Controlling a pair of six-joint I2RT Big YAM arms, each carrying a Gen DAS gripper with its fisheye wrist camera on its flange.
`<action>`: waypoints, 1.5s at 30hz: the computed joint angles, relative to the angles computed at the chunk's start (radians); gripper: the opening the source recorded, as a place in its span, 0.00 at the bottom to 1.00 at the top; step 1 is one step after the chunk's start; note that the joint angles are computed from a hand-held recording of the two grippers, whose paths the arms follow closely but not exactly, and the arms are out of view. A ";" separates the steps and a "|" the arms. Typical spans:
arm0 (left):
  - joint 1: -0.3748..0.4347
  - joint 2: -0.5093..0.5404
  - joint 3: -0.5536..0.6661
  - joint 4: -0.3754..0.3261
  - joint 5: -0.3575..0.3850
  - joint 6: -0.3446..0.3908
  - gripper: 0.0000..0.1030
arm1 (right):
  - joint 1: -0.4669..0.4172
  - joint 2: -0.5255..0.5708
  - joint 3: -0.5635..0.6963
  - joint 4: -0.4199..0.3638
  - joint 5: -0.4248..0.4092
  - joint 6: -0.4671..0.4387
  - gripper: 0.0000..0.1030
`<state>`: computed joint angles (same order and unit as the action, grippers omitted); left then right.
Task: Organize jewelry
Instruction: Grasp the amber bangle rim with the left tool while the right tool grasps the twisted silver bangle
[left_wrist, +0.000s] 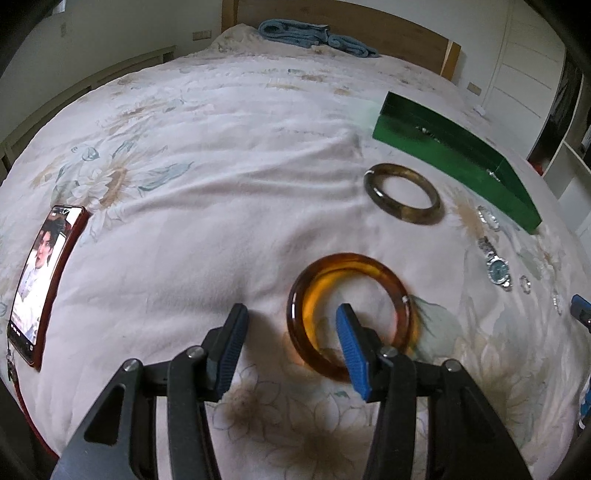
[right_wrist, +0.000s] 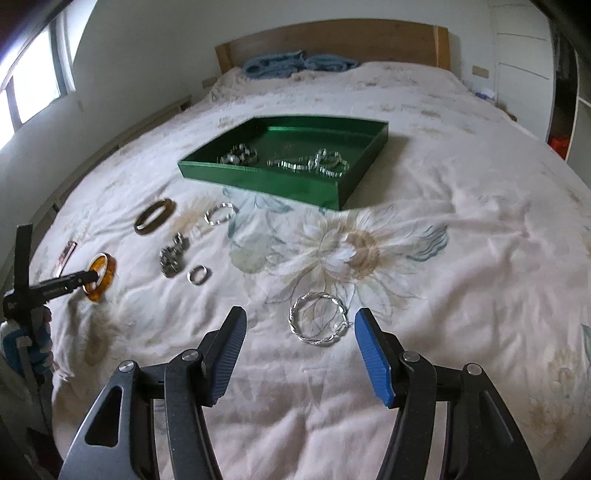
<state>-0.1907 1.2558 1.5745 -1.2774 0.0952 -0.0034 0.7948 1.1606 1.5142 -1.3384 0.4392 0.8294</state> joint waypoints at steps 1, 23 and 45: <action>-0.002 0.000 -0.004 0.005 -0.005 0.002 0.46 | -0.007 0.004 -0.005 0.004 -0.008 -0.006 0.59; -0.079 -0.038 -0.088 0.105 -0.085 0.062 0.12 | -0.067 0.034 -0.061 0.049 -0.052 -0.089 0.45; -0.098 -0.084 -0.078 0.087 -0.101 0.001 0.09 | 0.002 0.017 -0.040 0.023 0.014 -0.019 0.39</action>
<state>-0.2888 1.1713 1.4962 -1.1905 -0.0055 -0.0022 0.7964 1.1781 1.4741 -1.3152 0.4529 0.8100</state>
